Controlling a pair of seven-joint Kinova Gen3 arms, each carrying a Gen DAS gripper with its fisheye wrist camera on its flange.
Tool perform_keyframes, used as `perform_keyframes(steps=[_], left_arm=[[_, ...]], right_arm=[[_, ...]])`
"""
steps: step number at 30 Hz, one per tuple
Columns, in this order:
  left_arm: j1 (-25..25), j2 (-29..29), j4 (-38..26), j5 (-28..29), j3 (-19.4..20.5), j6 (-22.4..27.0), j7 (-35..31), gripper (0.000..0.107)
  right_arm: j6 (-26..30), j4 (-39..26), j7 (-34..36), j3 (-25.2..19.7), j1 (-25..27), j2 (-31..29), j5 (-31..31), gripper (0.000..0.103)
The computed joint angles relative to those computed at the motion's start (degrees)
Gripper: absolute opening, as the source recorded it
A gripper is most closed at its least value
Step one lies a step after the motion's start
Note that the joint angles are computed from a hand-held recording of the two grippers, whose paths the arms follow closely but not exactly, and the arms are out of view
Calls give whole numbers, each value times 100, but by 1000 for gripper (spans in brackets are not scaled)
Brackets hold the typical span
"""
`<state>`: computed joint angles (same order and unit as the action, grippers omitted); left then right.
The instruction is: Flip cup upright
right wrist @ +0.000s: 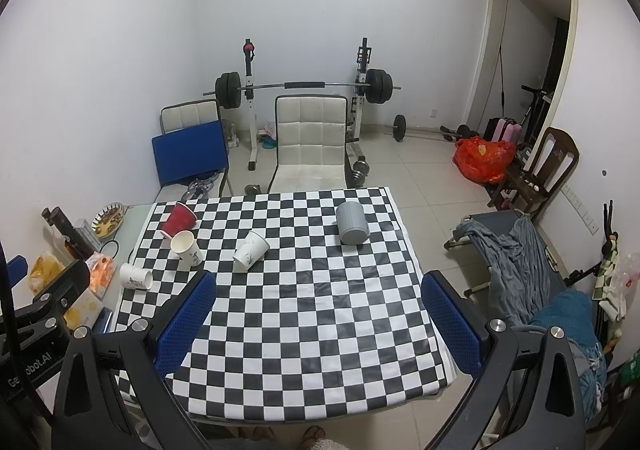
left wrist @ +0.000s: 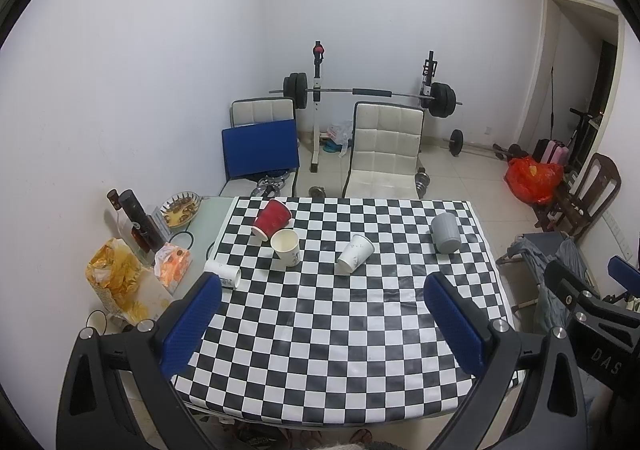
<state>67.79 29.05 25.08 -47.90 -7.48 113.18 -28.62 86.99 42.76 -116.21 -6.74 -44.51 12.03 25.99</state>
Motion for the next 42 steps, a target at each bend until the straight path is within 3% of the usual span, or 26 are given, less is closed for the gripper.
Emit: perform_keyframes(steps=[10, 15, 18, 22, 26, 34, 38, 42], left_arm=[[39, -26, 82, 2, -17, -34, 64, 103], [26, -33, 96, -40, 17, -51, 68, 103], [34, -62, 156, -63, 25, -79, 98, 103], [70, -191, 392, -141, 92, -138, 222, 103], [45, -185, 370, -181, 150, -124, 216, 103], [37, -151, 226, -204, 129, -96, 99, 103], [-83, -299, 570, -140, 171, -250, 178, 103], [-426, -561, 1527, -108, 355, -552, 380, 103]], right_arm=[[-37, 28, 2, -8, 18, -13, -18, 103], [448, -891, 199, 124, -179, 367, 15, 103], [478, -994, 220, 258, -269, 415, -20, 103], [443, -914, 219, 300, -272, 377, -72, 103], [540, -1083, 258, 361, -323, 443, -91, 103], [377, -792, 179, 330, -285, 308, -84, 103], [616, -1140, 147, 355, -316, 498, -96, 103], [988, -1641, 3, 534, -355, 945, -229, 103]])
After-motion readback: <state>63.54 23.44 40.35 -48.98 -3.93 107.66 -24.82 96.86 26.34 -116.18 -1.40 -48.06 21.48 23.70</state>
